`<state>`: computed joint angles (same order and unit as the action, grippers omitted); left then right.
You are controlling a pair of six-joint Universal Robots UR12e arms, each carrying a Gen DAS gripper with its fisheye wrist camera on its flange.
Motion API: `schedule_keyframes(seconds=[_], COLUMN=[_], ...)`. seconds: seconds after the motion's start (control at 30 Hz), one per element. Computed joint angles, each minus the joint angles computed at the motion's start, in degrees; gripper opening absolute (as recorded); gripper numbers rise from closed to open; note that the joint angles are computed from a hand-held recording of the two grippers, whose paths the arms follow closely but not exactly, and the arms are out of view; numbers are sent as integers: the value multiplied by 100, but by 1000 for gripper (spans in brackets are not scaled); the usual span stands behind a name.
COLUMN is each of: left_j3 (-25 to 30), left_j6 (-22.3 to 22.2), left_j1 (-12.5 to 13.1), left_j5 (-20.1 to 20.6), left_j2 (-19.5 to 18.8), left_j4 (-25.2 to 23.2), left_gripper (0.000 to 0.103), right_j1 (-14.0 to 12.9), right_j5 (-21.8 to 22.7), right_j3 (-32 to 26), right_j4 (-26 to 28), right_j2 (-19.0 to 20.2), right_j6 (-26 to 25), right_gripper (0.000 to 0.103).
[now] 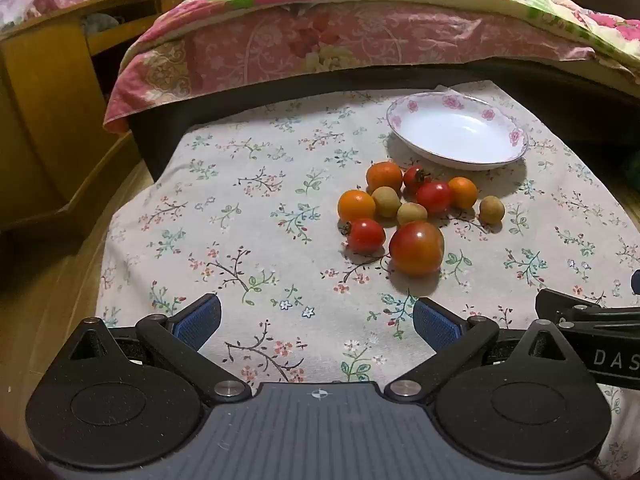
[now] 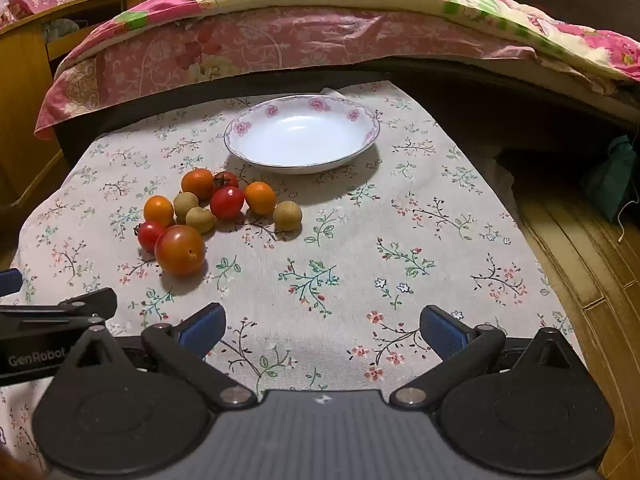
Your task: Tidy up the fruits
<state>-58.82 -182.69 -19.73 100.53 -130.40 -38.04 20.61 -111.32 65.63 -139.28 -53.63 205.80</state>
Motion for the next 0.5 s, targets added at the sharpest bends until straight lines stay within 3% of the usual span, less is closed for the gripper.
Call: schedule_keyframes(seconds=[0.5], left_j3=[29], left_j6=[-36], left_j1=[17], left_j5=[-23], left_j2=[-4], left_j4=[-203], left_gripper=[103], right_j1=[-4], right_j5=[-6], right_j3=[-54], right_j4=[54], right_j2=[29], right_j6=[-34], right_gripper=[103])
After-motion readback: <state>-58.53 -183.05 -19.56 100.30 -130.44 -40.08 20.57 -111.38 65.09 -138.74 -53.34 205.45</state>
